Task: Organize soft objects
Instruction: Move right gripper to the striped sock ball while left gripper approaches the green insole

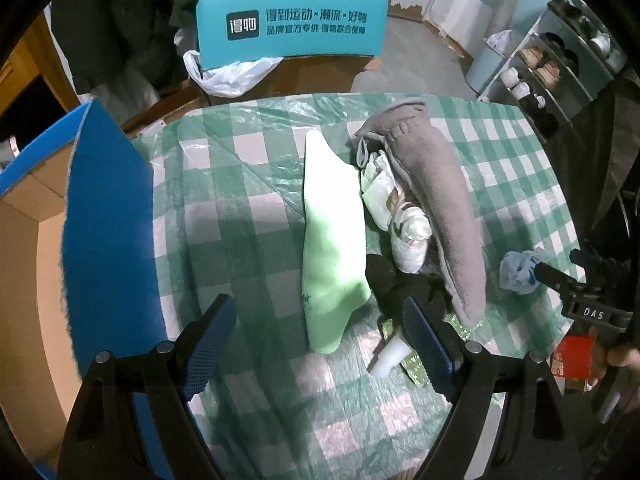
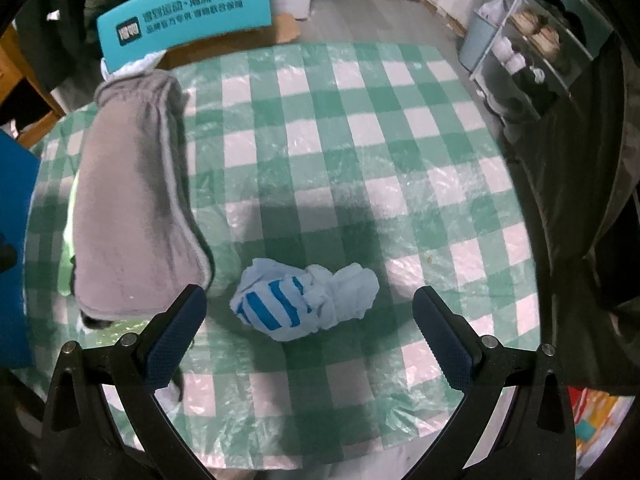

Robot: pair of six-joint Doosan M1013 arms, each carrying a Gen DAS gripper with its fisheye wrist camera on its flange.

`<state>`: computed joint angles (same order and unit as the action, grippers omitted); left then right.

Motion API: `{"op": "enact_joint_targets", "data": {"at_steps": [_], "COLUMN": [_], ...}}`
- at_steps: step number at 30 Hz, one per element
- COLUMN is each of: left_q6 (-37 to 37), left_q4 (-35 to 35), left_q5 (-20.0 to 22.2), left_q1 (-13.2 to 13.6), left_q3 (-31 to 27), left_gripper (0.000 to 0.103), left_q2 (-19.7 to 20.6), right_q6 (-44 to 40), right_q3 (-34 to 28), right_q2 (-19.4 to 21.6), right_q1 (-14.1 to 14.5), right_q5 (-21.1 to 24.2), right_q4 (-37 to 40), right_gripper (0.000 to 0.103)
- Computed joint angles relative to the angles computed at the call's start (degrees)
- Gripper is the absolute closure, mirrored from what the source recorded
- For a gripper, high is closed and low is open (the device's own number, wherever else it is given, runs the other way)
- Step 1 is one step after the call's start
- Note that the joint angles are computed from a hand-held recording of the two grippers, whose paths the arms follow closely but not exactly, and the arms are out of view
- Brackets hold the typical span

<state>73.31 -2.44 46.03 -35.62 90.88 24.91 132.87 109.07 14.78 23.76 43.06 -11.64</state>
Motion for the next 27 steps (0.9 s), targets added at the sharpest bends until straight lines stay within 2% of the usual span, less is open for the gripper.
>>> {"op": "enact_joint_targets", "data": {"at_steps": [15, 17, 27], "left_q6": [-1.0, -1.2, -2.0], "left_q4": [-0.2, -0.5, 0.1], "left_q5": [1.3, 1.5, 2.7], "left_q1": [0.4, 0.5, 0.7], "left_q3": [-2.6, -3.0, -5.1], "left_gripper": [0.016, 0.016, 0.016], "left_q2": [3.7, 4.2, 6.6], "right_q6": [-3.4, -3.8, -5.7], "right_q3": [-0.1, -0.1, -0.1], "right_q2": [3.1, 3.6, 3.9], "right_q1": [-1.0, -1.2, -1.6], "right_q5": [0.5, 0.8, -0.5], "right_q4": [4.5, 5.0, 4.5], "right_gripper": [0.002, 0.009, 0.024]}}
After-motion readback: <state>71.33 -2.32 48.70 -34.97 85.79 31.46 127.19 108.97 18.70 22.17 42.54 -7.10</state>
